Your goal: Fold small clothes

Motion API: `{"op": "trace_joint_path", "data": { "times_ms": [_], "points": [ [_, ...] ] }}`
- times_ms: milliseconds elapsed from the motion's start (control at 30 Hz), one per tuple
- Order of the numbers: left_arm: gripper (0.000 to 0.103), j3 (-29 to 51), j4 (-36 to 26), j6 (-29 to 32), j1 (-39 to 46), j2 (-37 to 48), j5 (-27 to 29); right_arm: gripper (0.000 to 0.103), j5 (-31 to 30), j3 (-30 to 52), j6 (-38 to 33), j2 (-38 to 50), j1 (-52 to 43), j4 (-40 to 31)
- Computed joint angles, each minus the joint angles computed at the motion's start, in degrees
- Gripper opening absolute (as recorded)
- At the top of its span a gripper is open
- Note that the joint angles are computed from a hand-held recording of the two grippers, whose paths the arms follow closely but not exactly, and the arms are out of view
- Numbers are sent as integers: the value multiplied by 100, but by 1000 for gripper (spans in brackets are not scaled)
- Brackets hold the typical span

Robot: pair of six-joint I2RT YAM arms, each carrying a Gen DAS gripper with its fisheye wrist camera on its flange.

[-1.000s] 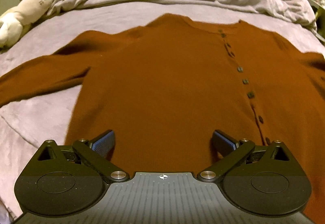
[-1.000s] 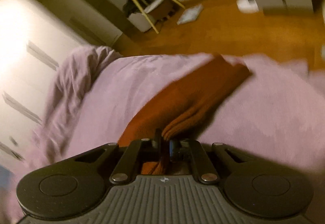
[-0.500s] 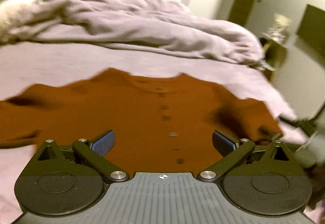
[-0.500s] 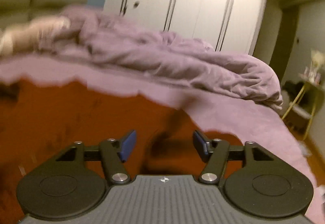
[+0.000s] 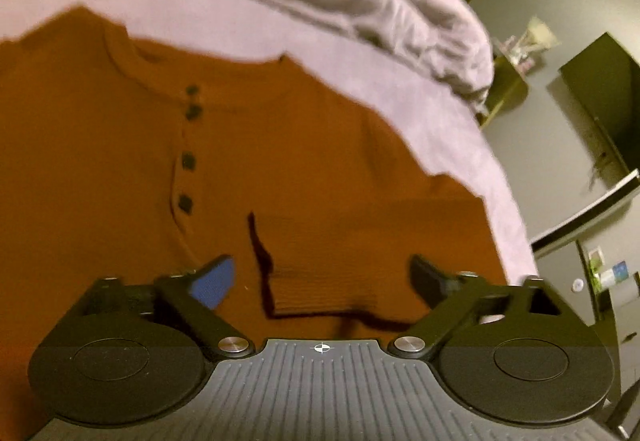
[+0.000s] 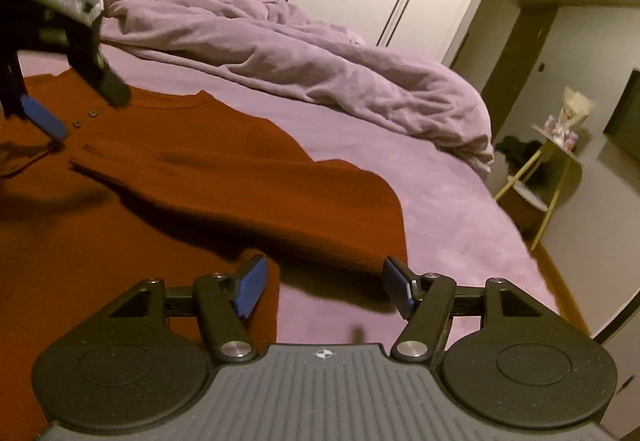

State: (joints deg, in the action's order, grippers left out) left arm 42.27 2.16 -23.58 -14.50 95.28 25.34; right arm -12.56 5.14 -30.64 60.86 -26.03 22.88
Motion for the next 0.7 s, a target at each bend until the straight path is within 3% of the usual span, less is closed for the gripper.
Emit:
{"op": "trace_joint_path", "data": {
  "times_ms": [100, 167, 233, 333, 533, 700],
  "points": [
    [81, 8, 184, 23, -91, 165, -66, 66, -98, -17, 56, 53, -68, -13],
    [56, 3, 203, 34, -110, 166, -34, 69, -69, -80, 40, 162, 32, 163],
    [44, 140, 101, -13, -132, 280, -21, 72, 72, -111, 71, 237, 243, 302],
    [8, 259, -94, -11, -196, 276, -201, 78, 327, -174, 119, 289, 567, 523],
    [7, -273, 232, 100, 76, -1073, -243, 81, 995, -156, 202, 275, 1109, 700],
    [7, -292, -420, 922, 1035, -2067, -342, 81, 1567, 63, 268, 780, 1578, 1107]
  ]
}}
